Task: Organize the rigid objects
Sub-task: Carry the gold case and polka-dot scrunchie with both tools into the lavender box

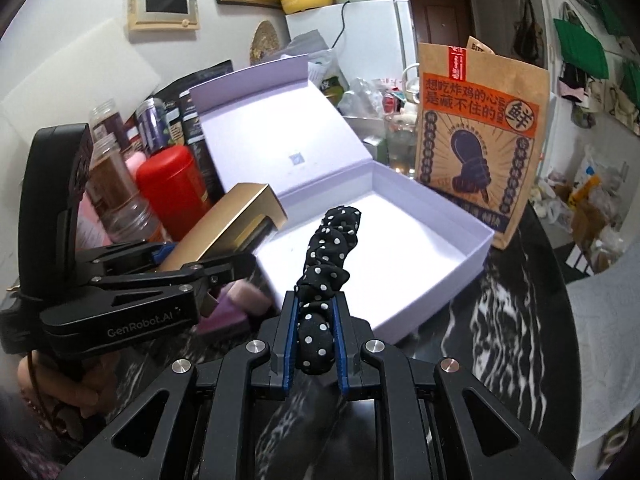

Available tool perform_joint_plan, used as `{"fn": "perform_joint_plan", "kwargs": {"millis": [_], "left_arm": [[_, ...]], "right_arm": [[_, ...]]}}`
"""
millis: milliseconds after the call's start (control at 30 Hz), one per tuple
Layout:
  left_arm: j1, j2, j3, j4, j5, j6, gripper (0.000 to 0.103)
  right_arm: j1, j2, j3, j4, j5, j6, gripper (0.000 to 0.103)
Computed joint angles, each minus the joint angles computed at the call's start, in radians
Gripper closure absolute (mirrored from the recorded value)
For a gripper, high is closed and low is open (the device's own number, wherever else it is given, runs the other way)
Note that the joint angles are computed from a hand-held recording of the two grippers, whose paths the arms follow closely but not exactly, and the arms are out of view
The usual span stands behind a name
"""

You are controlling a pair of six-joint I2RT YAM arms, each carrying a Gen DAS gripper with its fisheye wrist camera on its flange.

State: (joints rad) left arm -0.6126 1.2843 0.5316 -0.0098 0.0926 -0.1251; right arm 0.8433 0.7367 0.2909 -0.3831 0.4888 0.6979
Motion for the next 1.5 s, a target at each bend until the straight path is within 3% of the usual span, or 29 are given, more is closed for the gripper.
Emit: {"fn": "perform_joint_plan", "kwargs": {"millis": [333,800,1167,1367,1500], "left_arm": [[0.011,0.225,0.18,0.057,-0.008,0.023,0.059],[-0.01,0.498,0.423,0.04,-0.104,0.077,0.059],[-0.029,0.679,0.577,-0.095,-0.174,0.056,0.059],[-0.038,0.734,0.636,-0.173,-0.161,0.06,0.059],[-0.046,0.77,0.677,-0.228,-0.168,0.067,0.059]], "right_arm": [[-0.387,0.129,0.021,0.2,-0.289,-0.277,0.087],[-0.672,0.489,0.086,0.46,-0.497,-0.491,0.087],[-0.719,0.669,0.131,0.487,-0.528,-0.537,0.087],[-0.726,0.738,0.146,0.489,-0.534,-0.537,0.087],[-0.703,0.763,0.15,0.489,-0.492,-0.54,0.085]]}}
